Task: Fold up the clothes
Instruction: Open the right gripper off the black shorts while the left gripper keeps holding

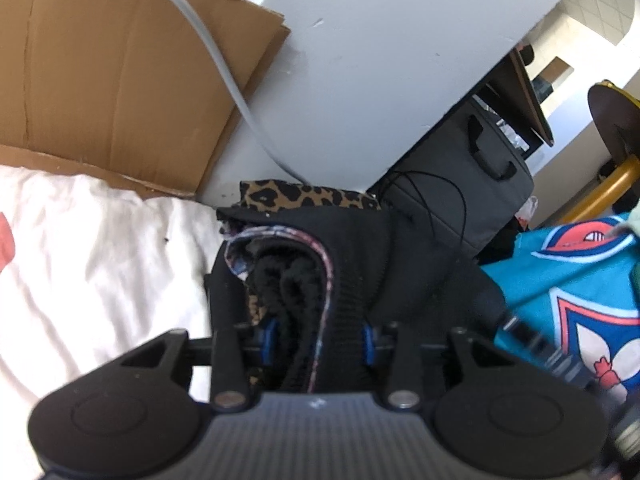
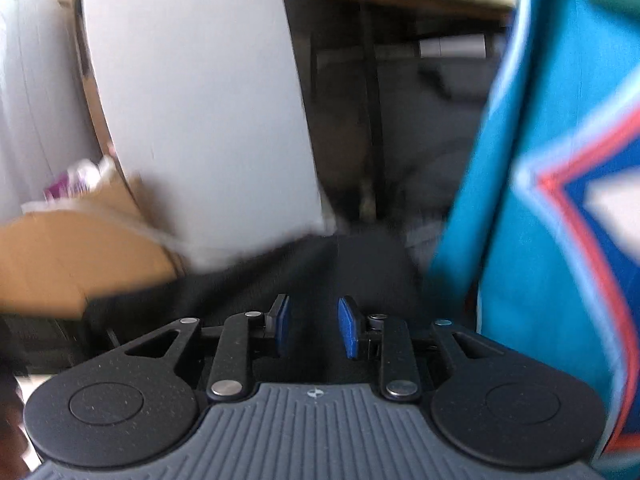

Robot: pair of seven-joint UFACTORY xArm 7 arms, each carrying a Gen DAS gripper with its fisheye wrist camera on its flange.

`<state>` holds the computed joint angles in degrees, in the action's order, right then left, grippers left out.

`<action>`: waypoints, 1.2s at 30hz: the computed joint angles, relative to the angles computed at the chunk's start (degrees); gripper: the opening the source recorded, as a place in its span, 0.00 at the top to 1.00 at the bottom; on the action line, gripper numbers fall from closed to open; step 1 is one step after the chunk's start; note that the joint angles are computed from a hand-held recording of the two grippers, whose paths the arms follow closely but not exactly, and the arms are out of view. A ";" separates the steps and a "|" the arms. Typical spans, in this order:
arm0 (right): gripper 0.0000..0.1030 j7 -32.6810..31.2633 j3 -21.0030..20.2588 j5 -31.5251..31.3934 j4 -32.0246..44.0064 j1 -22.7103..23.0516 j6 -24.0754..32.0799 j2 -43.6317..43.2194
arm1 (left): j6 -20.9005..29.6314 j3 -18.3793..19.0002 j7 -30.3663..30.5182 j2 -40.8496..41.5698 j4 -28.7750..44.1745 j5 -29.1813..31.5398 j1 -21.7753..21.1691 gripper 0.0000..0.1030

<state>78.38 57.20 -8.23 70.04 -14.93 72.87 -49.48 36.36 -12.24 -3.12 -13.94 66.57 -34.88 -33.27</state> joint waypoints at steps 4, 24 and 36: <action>0.71 3.92 -0.74 2.59 -2.80 2.28 -0.10 -0.74 | 0.99 0.73 2.67 1.06 1.54 -2.27 -0.45 0.42; 0.70 9.44 -0.32 -0.77 -2.93 7.41 1.47 2.86 | 1.15 -1.65 4.91 14.48 14.44 -2.43 3.83 0.88; 0.70 11.01 -3.20 -1.80 -6.61 9.90 1.61 2.01 | -3.22 -1.84 -0.86 12.27 14.44 12.33 4.67 0.65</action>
<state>89.38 54.00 -10.02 63.43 -5.03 74.48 -47.47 33.13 -14.09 -3.98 -1.67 81.01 -22.56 -28.60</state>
